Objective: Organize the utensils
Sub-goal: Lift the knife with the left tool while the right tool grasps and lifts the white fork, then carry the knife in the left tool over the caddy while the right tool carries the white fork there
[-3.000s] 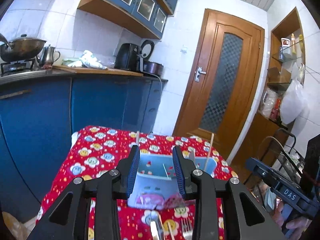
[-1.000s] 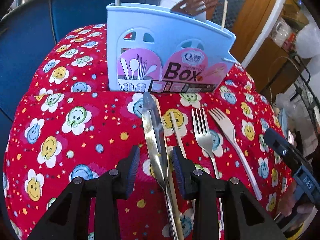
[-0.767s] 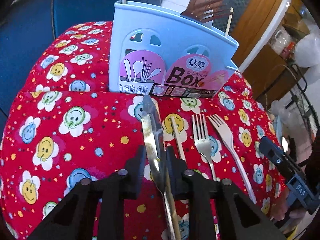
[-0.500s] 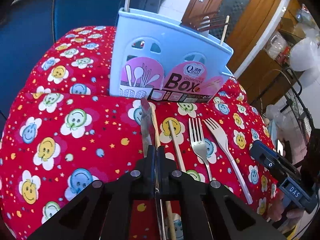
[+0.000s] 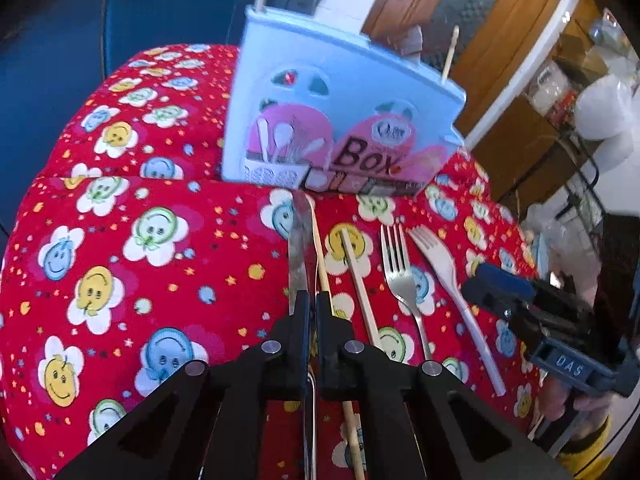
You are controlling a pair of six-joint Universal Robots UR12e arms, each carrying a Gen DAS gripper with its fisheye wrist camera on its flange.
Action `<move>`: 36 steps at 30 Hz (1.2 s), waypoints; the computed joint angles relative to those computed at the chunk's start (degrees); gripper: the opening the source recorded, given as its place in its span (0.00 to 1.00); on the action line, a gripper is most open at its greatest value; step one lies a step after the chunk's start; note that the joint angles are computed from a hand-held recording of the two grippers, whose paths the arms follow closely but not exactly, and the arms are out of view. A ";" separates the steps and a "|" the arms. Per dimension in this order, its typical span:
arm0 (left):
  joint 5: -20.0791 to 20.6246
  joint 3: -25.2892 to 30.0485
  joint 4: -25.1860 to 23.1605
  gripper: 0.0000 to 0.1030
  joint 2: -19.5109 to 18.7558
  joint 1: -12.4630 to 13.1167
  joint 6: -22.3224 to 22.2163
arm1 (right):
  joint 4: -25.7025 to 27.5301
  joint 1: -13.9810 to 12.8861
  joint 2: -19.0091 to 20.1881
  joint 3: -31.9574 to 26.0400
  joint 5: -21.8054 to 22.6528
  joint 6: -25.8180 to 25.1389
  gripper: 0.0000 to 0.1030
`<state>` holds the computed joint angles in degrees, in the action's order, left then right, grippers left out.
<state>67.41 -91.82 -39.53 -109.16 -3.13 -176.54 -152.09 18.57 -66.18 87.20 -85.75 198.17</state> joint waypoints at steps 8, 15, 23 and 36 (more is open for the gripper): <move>-0.34 -0.64 2.89 0.01 0.06 0.27 0.48 | 7.72 -0.35 2.06 -4.50 2.36 -2.61 0.42; -3.39 -2.74 8.32 0.01 1.12 1.79 -2.54 | 8.22 -1.49 2.63 -5.24 7.61 -1.86 0.24; -7.85 -6.28 16.84 0.01 3.29 3.36 -5.11 | -6.93 -1.49 0.79 0.27 9.90 2.69 0.05; -7.57 -8.03 27.91 0.01 4.90 3.62 -8.47 | -19.11 0.28 -1.25 2.78 3.20 1.44 0.05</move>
